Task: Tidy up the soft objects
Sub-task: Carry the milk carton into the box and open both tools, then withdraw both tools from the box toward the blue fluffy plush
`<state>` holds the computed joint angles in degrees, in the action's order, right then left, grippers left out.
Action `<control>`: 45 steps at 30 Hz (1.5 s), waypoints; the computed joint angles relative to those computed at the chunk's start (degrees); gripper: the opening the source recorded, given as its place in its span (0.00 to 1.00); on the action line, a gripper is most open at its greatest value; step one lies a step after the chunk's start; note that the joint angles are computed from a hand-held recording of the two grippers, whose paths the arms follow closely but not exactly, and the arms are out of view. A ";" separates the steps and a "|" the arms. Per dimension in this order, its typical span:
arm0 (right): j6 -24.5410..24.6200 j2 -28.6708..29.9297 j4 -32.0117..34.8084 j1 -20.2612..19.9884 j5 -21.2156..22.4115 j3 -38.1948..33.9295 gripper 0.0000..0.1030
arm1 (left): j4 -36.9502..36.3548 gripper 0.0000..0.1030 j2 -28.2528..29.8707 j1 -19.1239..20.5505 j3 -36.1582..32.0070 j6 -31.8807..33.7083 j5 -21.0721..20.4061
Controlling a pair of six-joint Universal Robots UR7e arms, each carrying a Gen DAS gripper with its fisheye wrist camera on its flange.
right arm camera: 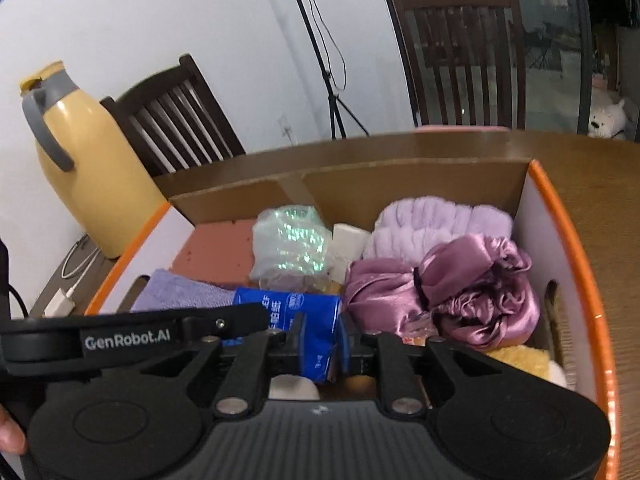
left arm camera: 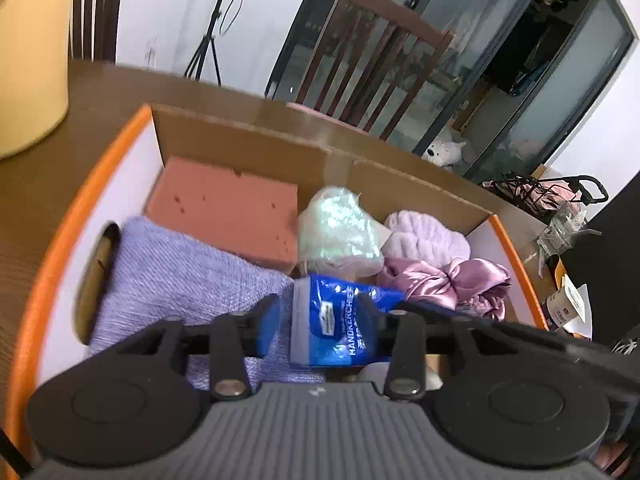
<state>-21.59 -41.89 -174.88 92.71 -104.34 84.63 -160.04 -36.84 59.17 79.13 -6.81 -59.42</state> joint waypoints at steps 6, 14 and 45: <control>-2.95 -6.11 -5.95 2.38 -0.67 6.00 0.25 | -5.35 0.47 -5.97 -3.86 7.08 5.65 2.87; -6.87 -17.64 -13.09 5.51 -3.91 17.32 0.38 | -15.46 0.64 -16.12 -11.12 19.35 15.17 11.49; -14.91 -11.22 -84.26 7.90 2.53 72.40 0.84 | -55.64 1.00 -30.29 -47.48 81.44 -4.29 39.45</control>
